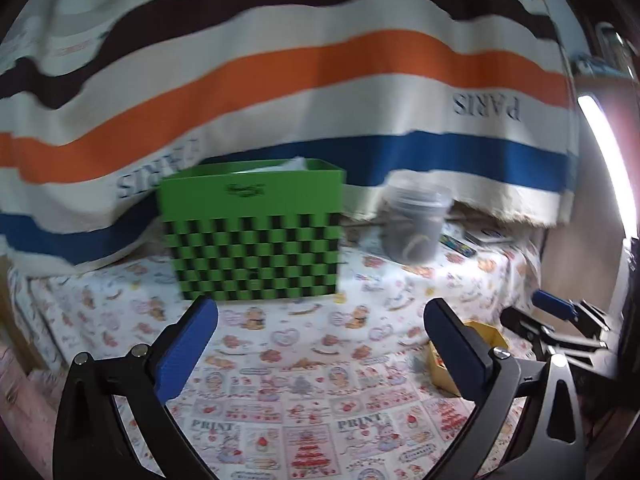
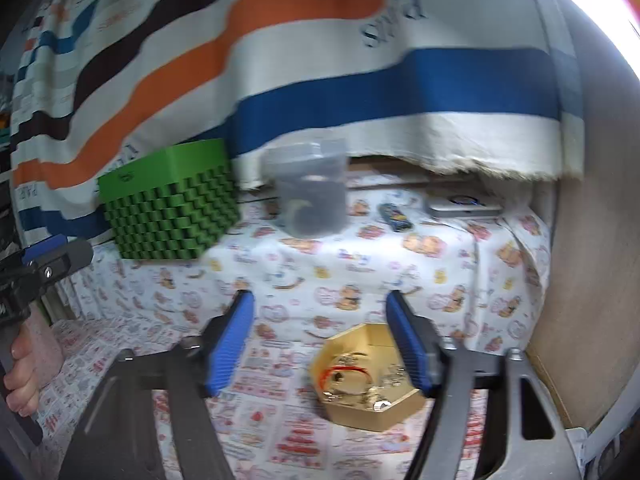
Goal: Organize jewelry
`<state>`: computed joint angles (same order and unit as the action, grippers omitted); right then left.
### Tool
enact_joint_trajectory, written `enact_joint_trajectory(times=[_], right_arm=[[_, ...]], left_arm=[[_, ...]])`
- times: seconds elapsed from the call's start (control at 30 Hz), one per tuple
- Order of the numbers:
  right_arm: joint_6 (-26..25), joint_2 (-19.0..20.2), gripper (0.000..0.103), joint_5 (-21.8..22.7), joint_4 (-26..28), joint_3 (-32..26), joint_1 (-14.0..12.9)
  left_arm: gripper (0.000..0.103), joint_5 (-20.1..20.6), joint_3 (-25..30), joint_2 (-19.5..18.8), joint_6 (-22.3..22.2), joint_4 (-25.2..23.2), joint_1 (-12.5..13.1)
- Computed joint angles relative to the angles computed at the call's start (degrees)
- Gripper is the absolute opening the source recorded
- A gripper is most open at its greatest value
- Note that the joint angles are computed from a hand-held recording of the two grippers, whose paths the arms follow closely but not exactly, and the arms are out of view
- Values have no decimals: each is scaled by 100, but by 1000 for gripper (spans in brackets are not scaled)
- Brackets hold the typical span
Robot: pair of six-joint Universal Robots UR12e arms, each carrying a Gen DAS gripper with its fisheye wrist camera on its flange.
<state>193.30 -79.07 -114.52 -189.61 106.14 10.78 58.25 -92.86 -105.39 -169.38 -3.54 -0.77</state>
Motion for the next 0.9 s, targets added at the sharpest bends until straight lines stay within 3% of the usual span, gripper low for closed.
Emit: enact_joint_trajectory(times=[0.1,0.2,0.33,0.53,0.67,0.9], right_arm=[[-182,101,88,-233,-86,-95,155],[-246,191,92,-399,-145,-146,253],[-404,333,103,-559,-357,-141,340],[-905,602,103,-807,-449,-265,433],[-946,758,103,-895,-737,-285,456],[-860,760,103,-714,-703,-248,408]], left_arm=[[102,-147,-31,-31,-87,99,133],[102,-5,-125,-87,-126,412,190],[102,-102,-248,-215,-270,897,295],[102,-11,-389,-329,-152,1065,317],[102,105,-496,-409,-200,1317,299],[102,326,-482,-487,-98,1127,237]])
